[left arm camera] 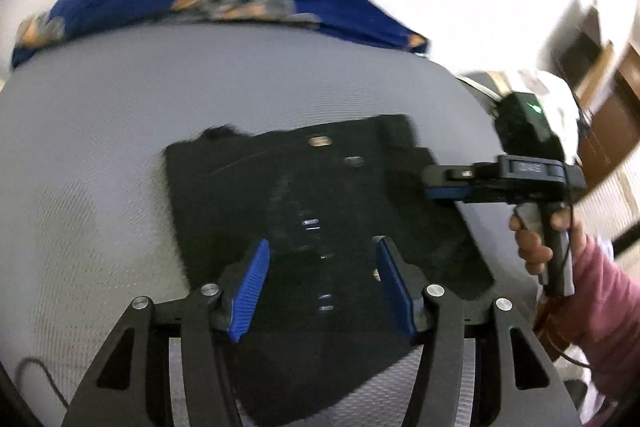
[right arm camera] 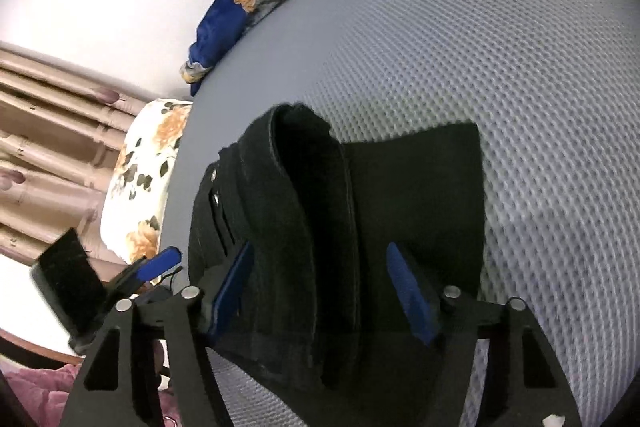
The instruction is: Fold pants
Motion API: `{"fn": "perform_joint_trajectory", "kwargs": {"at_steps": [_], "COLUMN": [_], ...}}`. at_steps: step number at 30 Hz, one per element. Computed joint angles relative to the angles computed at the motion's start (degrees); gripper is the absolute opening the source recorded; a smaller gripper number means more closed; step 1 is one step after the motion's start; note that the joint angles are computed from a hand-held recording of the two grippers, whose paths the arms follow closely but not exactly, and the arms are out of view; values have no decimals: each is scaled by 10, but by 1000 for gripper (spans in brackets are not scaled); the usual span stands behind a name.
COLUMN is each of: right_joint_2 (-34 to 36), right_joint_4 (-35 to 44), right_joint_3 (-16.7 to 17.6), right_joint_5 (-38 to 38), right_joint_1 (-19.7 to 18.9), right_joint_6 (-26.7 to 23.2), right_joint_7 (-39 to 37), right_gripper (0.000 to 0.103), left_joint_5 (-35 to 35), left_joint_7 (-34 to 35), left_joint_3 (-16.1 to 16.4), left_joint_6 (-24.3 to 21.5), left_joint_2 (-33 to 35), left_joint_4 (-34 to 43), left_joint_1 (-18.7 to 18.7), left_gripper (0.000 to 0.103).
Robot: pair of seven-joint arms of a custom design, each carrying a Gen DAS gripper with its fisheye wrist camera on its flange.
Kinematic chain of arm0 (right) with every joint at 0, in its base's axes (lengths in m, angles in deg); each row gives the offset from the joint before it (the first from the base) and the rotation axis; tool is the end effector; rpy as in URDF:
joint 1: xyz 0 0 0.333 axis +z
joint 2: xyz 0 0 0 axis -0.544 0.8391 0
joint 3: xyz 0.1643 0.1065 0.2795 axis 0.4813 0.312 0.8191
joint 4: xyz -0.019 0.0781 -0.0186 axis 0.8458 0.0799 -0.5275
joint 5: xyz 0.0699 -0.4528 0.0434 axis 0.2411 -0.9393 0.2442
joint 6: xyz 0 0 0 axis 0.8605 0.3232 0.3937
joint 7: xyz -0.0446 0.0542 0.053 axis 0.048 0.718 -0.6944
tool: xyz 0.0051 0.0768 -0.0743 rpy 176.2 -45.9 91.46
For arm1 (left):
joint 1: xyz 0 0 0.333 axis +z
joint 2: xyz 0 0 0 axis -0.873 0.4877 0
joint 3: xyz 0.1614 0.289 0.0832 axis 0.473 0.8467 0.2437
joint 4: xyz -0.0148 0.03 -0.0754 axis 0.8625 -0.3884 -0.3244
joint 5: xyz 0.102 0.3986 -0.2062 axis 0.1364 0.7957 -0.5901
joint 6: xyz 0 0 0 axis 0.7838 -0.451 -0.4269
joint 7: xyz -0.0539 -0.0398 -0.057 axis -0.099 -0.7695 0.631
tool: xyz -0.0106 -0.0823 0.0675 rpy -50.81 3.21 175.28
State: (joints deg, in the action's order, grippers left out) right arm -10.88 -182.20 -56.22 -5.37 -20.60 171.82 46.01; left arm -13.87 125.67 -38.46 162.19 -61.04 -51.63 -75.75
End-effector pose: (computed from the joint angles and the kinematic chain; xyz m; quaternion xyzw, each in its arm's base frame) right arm 0.7183 0.2898 0.4115 -0.6567 0.6349 0.1828 0.3637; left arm 0.6223 -0.3900 0.4671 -0.6024 0.7209 -0.3394 0.0472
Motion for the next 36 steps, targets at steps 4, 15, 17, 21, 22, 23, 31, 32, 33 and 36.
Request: {"fn": "perform_joint_trajectory", "kwargs": {"at_steps": [4, 15, 17, 21, 22, 23, 31, 32, 33, 36], "right_joint_2": [35, 36, 15, -25, -33, -37, -45, -45, -46, -49], "right_joint_4": [39, 48, 28, -4, -10, -13, -19, -19, -19, -21], "right_joint_3": [11, 13, 7, -8, -11, -13, -19, -18, -18, -21], "right_joint_5": [25, 14, -3, -63, -79, -92, -147, -149, -150, -168], "right_joint_1": [-11, 6, 17, 44, 51, 54, 65, 65, 65, 70], "right_joint_6": [-15, 20, 44, 79, 87, 91, 101, 102, 102, 106], "right_joint_7": [-26, -5, 12, 61, 71, 78, 124, 128, 131, 150], "right_gripper": [55, 15, 12, 11, 11, 11, 11, 11, 11, 11], "left_joint_5": [-29, -19, -19, -12, -13, -13, 50, 71, 97, 156], "left_joint_7": [15, 5, 4, 6, 8, 10, -62, -82, -104, -152], "left_joint_3": [-9, -7, -7, -5, -6, -7, 25, 34, 44, 60], "left_joint_6": [6, -2, 1, 13, 18, 20, 6, -1, -10, -31], "left_joint_2": [2, 19, 16, 11, 11, 12, 14, 13, 13, 12], "left_joint_4": [-9, 5, 3, -1, -1, 0, 14, 17, 20, 26], "left_joint_1": [14, 9, 9, 9, 9, 10, -17, -24, -33, -45], "left_gripper": [57, 57, 57, 57, 57, 57, 57, 57, 57, 57]}}
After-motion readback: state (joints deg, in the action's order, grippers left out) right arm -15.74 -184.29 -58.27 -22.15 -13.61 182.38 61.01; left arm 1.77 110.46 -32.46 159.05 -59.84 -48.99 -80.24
